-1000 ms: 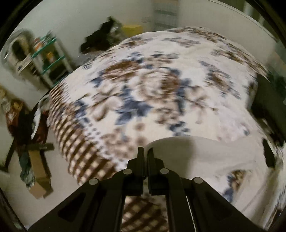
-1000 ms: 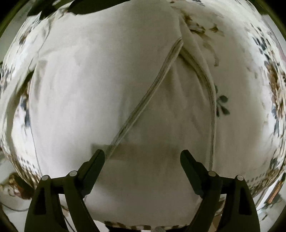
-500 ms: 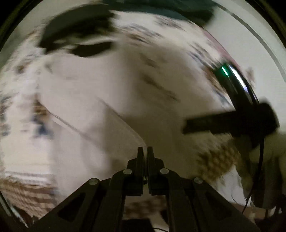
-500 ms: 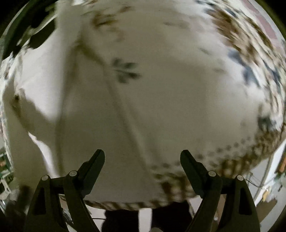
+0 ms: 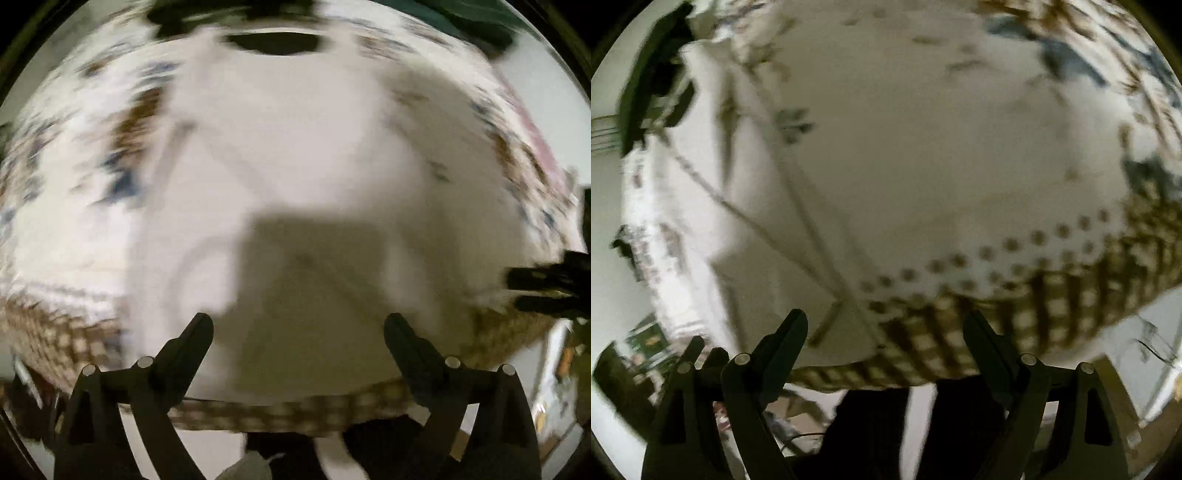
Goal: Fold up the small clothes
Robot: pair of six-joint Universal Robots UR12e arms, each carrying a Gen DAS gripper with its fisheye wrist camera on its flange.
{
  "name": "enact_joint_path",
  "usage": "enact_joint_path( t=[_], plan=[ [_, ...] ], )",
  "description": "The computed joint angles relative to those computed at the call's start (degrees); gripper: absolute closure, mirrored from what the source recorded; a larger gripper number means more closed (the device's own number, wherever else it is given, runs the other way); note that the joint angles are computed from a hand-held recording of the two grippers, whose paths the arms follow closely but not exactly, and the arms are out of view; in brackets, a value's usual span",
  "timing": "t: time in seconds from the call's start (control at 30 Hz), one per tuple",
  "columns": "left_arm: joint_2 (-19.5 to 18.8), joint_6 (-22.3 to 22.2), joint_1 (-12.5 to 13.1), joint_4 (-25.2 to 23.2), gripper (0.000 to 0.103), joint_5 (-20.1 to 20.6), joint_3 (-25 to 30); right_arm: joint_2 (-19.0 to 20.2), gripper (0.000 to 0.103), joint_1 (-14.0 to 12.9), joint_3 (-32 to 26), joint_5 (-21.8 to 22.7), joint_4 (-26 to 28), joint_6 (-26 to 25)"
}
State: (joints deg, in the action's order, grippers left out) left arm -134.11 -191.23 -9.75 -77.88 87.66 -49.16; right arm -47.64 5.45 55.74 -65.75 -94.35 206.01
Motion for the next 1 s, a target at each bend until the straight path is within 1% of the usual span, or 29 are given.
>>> enact_joint_path(
  t=[0.03, 0.07, 0.1, 0.17, 0.2, 0.23, 0.27, 0.3, 0.33, 0.37, 0.43, 0.5, 0.53, 0.6, 0.63, 0.7, 0.73, 0.77, 0.8, 0.83, 0.87, 0.9, 0.93, 0.97, 1.0],
  plan=[
    [0.3, -0.8, 0.68, -0.73, 0.009, 1.82, -0.68, 0.38, 0.031, 0.09, -0.37, 1.87, -0.68, -0.36],
    [0.48, -1.74, 1.27, -1.54, 0.009, 3.56, -1.24, 0.69, 0.038, 0.16, -0.4, 3.78, -1.38, -1.09],
    [0.84, -2.96, 1.83, -1.77, 0.009, 5.09, -2.14, 1.81, 0.042, 0.43, -1.91, 5.36, -1.08, -2.02],
    [1.79, -6.09, 3.17, -1.61, 0.009, 6.96, -4.57, 3.07, 0.045, 1.04, -3.5, 6.43, -1.29, -2.83],
    [2.04, -7.47, 3.72, -1.93, 0.009, 7.29, -5.41, 3.67, 0.048, 1.65, -4.0, 5.98, -0.45, -4.23],
    [2.28, -9.03, 4.31, -2.31, 0.009, 7.5, -6.35, 5.52, 0.053, 2.28, -6.89, 4.87, 1.21, -5.63],
    [2.5, -9.97, 4.74, -2.5, 0.009, 7.46, -7.1, 6.23, 0.07, 3.01, -7.9, 2.46, 3.28, -7.5],
    [2.68, -10.85, 5.15, -2.67, 0.009, 7.36, -7.83, 7.33, 0.087, 3.91, -10.05, -2.31, 6.89, -9.1],
    [2.76, -11.81, 5.47, -3.16, 0.009, 7.54, -8.48, 7.91, 0.089, 4.42, -11.09, -5.49, 9.77, -9.63],
    [2.89, -12.23, 5.73, -3.5, 0.009, 7.49, -9.08, 7.8, 0.089, 4.49, -10.86, -6.27, 10.9, -9.46],
    [3.34, -12.74, 6.17, -3.1, 0.009, 6.13, -10.65, 6.72, 0.089, 3.97, -9.24, -4.11, 10.62, -8.92],
    [4.27, -12.87, 6.61, -0.99, 0.009, 3.34, -12.74, 4.56, 0.087, 2.93, -6.12, -1.83, 8.87, -7.03],
    [5.12, -12.17, 7.14, 0.32, 0.009, 1.12, -14.23, 3.78, 0.084, 2.54, -5.04, -1.33, 8.42, -6.04],
    [6.49, -11.13, 7.67, 2.78, 0.009, -2.53, -16.88, 2.21, 0.051, 1.65, -2.48, -0.27, 7.55, -3.81],
    [7.19, -10.58, 7.84, 4.1, 0.009, -4.5, -18.36, 1.83, 0.047, 1.37, -1.64, -0.07, 7.05, -2.51],
    [7.93, -9.71, 8.15, 5.18, 0.009, -7.62, -20.02, 0.78, 0.047, 0.42, 1.23, 1.55, 6.14, -0.41],
    [8.11, -9.65, 8.15, 5.76, 0.009, -8.66, -20.61, 0.99, 0.047, 0.21, 1.49, 3.3, 5.88, 0.67],
    [8.41, -9.76, 8.35, 6.75, 0.013, -10.14, -21.37, 0.42, 0.047, -0.26, 3.4, 6.07, 4.56, 1.6],
    [8.44, -10.34, 8.2, 7.25, 0.029, -10.84, -21.59, 0.57, 0.047, -0.44, 3.93, 7.58, 3.92, 2.17],
    [8.67, -10.88, 8.27, 7.72, 0.042, -11.18, -22.02, 0.43, 0.047, -0.69, 4.55, 8.68, 3.46, 2.71],
    [9.07, -11.3, 8.47, 8.45, 0.069, -11.75, -22.69, 0.39, 0.047, -0.71, 5.16, 9.78, 2.22, 3.71],
    [9.33, -11.79, 8.66, 8.78, 0.095, -11.94, -23.03, 0.05, 0.058, -0.64, 6.01, 10.34, 0.57, 4.7],
    [9.68, -12.39, 9.04, 8.3, 0.1, -11.85, -23.24, -0.18, 0.07, -0.68, 6.42, 10.52, -0.14, 4.89],
    [10.07, -13.06, 9.28, 8.77, 0.1, -12.36, -23.72, -0.22, 0.094, -0.61, 6.26, 10.66, 0.06, 4.77],
    [10.56, -13.8, 9.47, 9.37, 0.101, -12.55, -24.29, -0.22, 0.096, -0.41, 6.17, 11.08, -0.38, 5.22]
  ],
)
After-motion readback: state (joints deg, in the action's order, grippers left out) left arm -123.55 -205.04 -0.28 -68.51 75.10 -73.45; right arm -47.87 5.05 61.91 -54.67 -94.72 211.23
